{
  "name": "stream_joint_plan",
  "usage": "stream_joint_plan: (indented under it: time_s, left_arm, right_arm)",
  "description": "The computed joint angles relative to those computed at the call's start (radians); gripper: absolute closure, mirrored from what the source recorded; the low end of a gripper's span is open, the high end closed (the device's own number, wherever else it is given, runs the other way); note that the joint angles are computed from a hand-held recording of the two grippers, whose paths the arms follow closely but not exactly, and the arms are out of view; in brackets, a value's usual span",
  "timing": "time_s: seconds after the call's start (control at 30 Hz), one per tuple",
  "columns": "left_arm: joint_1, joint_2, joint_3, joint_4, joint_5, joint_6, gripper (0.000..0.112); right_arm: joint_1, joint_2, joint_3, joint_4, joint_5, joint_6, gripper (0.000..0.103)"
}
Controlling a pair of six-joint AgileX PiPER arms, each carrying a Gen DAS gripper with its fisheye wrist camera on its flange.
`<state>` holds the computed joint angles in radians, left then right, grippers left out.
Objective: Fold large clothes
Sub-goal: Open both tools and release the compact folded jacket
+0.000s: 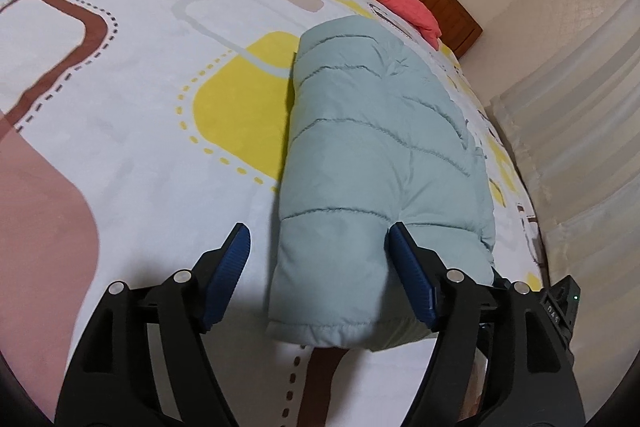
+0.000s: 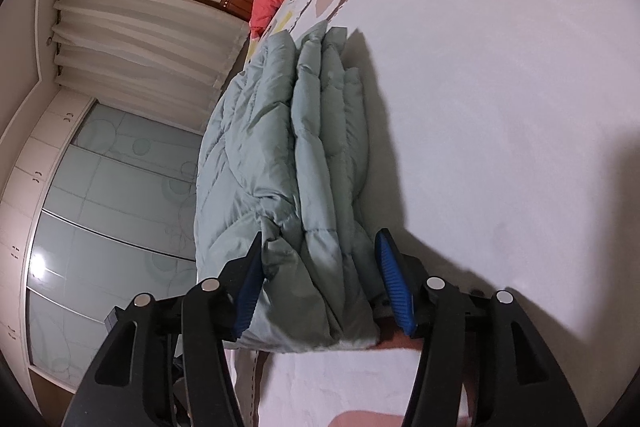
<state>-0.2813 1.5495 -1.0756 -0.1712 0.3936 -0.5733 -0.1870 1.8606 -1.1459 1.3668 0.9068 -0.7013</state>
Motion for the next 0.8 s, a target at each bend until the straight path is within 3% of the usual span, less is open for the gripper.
stream_joint_plan:
  time_s: [0.17,0.43,0.47,0.6,0.8]
  left_arm:
    - [-0.052,-0.025,-0.007,0.299,0.055,-0.244,0.035]
    - [-0.105,-0.047,0.000,0.551,0.145,-0.466,0.025]
    - [-0.113,-0.048,-0.001,0.582,0.163,-0.493,0.024]
    - [-0.145,-0.066,0.007,0.682,0.232,-0.580,0.022]
    - [-0.209,-0.105,0.041,0.788,0.321,-0.673,0.021]
  right_arm:
    - [-0.006,-0.023,0.016,-0.024,-0.013,0.014,0.049]
    - [-0.012,-0.091,0.065,-0.096,-0.069,0.040,0.048]
    - [-0.014,-0.101,0.072,-0.109,-0.078,0.045,0.043]
    - [-0.009,-0.168,0.115,-0.187,-0.154,0.087,0.039]
    - [0.048,-0.261,0.151,-0.427,-0.282,0.271,0.036]
